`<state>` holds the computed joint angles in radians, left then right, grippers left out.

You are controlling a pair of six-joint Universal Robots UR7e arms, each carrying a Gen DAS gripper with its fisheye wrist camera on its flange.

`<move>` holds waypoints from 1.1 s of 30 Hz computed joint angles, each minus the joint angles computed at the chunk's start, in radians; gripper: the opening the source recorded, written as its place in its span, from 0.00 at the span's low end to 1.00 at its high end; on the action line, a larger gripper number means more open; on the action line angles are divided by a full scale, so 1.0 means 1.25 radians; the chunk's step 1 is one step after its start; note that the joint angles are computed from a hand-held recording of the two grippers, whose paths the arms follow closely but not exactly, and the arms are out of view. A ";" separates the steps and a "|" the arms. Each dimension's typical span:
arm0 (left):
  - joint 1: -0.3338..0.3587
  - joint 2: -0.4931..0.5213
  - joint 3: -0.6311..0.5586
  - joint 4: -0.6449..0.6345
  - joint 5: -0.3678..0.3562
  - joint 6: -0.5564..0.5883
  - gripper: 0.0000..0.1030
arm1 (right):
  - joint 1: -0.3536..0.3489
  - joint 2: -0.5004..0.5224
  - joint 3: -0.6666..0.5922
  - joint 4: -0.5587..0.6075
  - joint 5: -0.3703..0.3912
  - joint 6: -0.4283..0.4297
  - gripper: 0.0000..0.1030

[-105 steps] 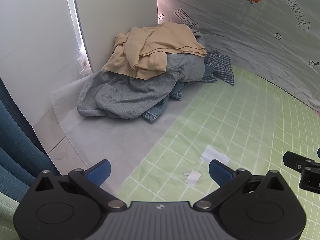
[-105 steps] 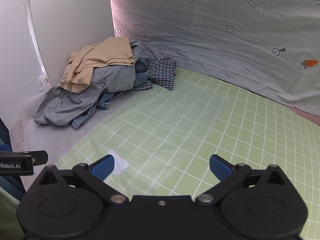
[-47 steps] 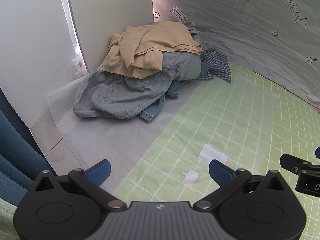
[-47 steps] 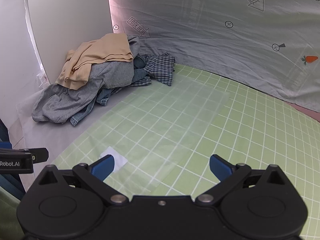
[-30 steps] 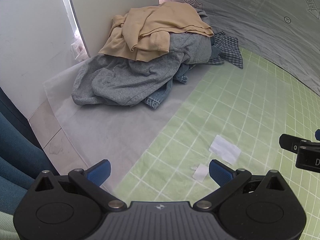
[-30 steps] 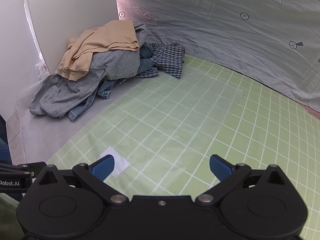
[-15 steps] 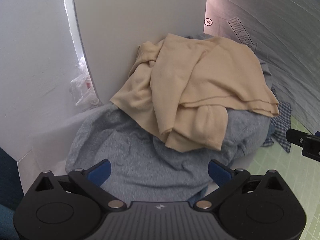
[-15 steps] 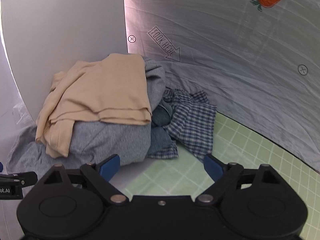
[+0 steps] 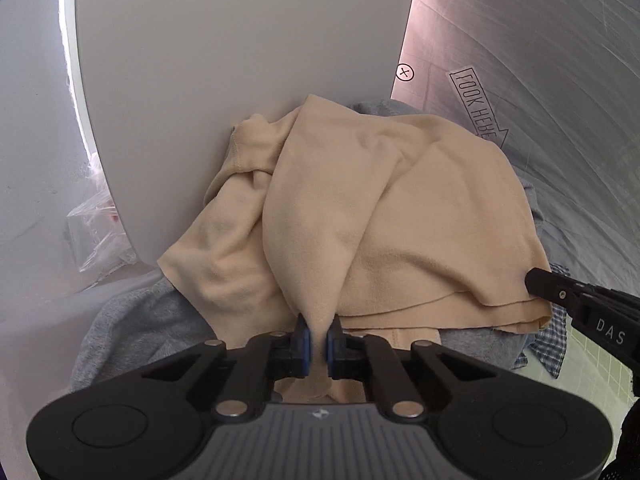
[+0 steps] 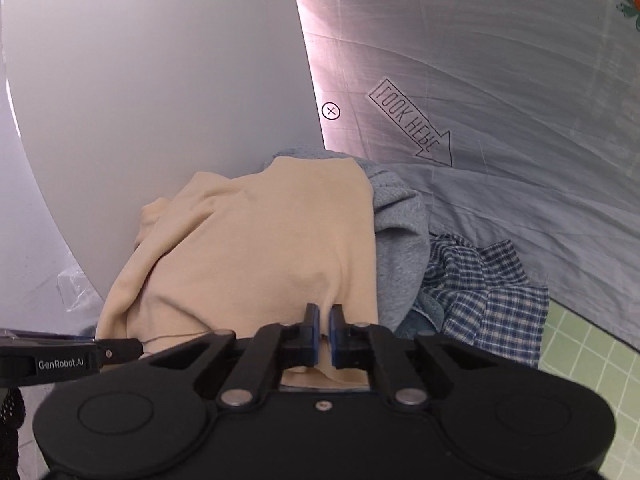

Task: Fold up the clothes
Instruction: 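Lift the beige shirt with both tools and pull it onto the mat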

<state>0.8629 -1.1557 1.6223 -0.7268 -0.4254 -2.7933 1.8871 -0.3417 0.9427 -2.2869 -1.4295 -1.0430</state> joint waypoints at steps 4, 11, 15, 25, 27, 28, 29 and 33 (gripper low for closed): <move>-0.046 0.022 -0.010 0.010 -0.007 -0.030 0.07 | -0.017 -0.052 0.055 -0.042 0.023 0.014 0.04; -0.112 0.097 -0.018 -0.188 0.008 0.147 0.07 | -0.073 -0.190 0.199 -0.159 0.011 -0.011 0.03; -0.139 0.170 -0.012 -0.452 -0.006 0.369 0.07 | -0.131 -0.292 0.291 -0.226 -0.019 -0.026 0.03; -0.168 0.506 -0.223 -0.933 -0.151 0.792 0.07 | -0.317 -0.465 0.315 -0.202 -0.150 -0.064 0.03; -0.173 0.563 -0.271 -0.972 -0.170 0.823 0.08 | -0.351 -0.488 0.287 -0.165 -0.161 -0.068 0.03; -0.176 0.587 -0.291 -0.984 -0.177 0.830 0.09 | -0.367 -0.497 0.278 -0.157 -0.165 -0.084 0.03; -0.179 0.611 -0.312 -0.994 -0.186 0.829 0.10 | -0.381 -0.504 0.267 -0.146 -0.170 -0.095 0.03; -0.199 0.678 -0.398 -0.909 -0.205 0.750 0.13 | -0.426 -0.518 0.218 -0.081 -0.184 -0.105 0.04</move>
